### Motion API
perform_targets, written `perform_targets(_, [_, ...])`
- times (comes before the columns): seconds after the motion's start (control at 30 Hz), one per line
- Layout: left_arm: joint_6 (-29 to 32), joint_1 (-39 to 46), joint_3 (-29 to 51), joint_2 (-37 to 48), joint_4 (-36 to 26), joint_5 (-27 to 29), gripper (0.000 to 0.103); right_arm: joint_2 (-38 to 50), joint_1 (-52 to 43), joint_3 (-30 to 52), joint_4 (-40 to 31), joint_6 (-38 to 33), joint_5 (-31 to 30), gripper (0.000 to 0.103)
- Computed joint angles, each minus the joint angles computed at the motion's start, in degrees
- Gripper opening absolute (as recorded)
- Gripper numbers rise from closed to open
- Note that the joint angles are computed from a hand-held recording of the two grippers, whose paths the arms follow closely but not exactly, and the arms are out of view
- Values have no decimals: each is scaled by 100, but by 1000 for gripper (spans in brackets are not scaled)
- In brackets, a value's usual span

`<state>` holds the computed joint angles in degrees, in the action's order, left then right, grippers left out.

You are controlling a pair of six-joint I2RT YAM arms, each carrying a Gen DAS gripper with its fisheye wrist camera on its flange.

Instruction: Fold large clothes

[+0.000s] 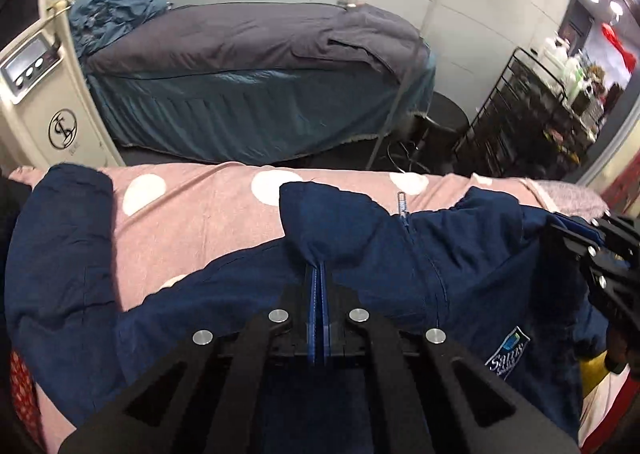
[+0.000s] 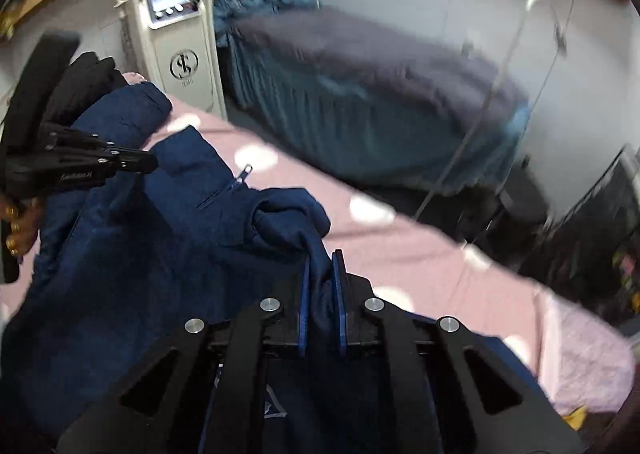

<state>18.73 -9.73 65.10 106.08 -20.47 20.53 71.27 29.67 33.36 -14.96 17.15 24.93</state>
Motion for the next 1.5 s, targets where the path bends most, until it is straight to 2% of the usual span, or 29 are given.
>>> perform_targets(0.1, [-217, -82, -58, 91, 253, -119, 2, 545, 599, 49, 242, -338, 934, 11])
perform_targets(0.17, [-234, -224, -148, 137, 384, -354, 7, 1021, 537, 107, 282, -493, 1105, 13])
perform_targets(0.2, [-275, -342, -200, 185, 499, -625, 23, 1301, 443, 174, 352, -444, 1071, 15])
perform_targets(0.23, [-353, -440, -235, 203, 550, -859, 54, 1727, 111, 393, 116, -293, 867, 24])
perform_targets(0.27, [-436, -506, -290, 174, 599, -990, 67, 1893, -53, 531, -160, -103, 900, 26])
perform_targets(0.3, [-475, -455, -507, 18, 801, -948, 77, 1813, -306, 578, -376, 209, 834, 26])
perform_targets(0.33, [-573, -441, -713, -152, 1014, -877, 81, 1445, -532, 431, -313, 384, 546, 29])
perform_targets(0.4, [-648, -336, -787, -265, 952, -677, 86, 914, -788, 237, -190, 592, 107, 45])
perform_targets(0.43, [-691, -305, -749, -235, 788, -477, 86, 745, -933, 181, -113, 597, -247, 49])
perform_targets(0.5, [-734, -346, -704, -53, 635, -388, 86, 870, -1090, 212, 30, 465, -954, 49])
perform_targets(0.53, [-743, -410, -660, 73, 587, -456, 86, 1090, -1143, 278, 139, 378, -1402, 49])
perform_targets(0.63, [-758, -727, -333, 722, 267, -981, 86, 1902, -1103, 449, 478, 451, -2213, 49])
perform_targets(0.67, [-747, -777, -234, 906, 159, -1090, 86, 2320, -1016, 616, 457, 590, -2177, 49])
perform_targets(0.73, [-889, -960, 170, 1573, -139, -1691, 87, 3347, -978, 1067, 220, 923, -2070, 49])
perform_targets(0.77, [-946, -984, 321, 1790, -248, -1824, 88, 3868, -1091, 1289, 142, 988, -2271, 49])
perform_targets(0.8, [-998, -978, 442, 1961, -305, -1811, 90, 4102, -1163, 1284, 353, 1025, -2425, 49])
perform_targets(0.87, [-1032, -1045, 476, 2031, -221, -1965, 98, 4152, -1020, 1207, 642, 999, -2163, 51])
perform_targets(0.97, [-1059, -1120, 660, 2181, -363, -2134, 98, 4324, -735, 1437, 410, 1030, -1780, 53])
perform_targets(1.03, [-1086, -1119, 734, 2216, -437, -2117, 98, 4345, -690, 1473, 369, 1141, -1742, 54])
perform_targets(1.1, [-1033, -1088, 714, 2183, -446, -2094, 98, 4343, -638, 1697, -100, 1352, -1661, 60])
perform_targets(1.13, [-1000, -1062, 704, 2133, -515, -2065, 97, 4282, -631, 1742, -309, 1489, -1629, 66])
perform_targets(1.23, [-1134, -911, 496, 1710, -707, -1921, 96, 3429, -619, 1195, -124, 1930, -1747, 66])
perform_targets(1.37, [-1122, -538, -570, 581, -375, -1620, 96, 1811, -209, 217, -439, 2585, -1519, 68])
perform_targets(1.5, [-937, -189, -1953, -703, -130, -1612, 96, -148, 432, -697, -1511, 3729, -1205, 70])
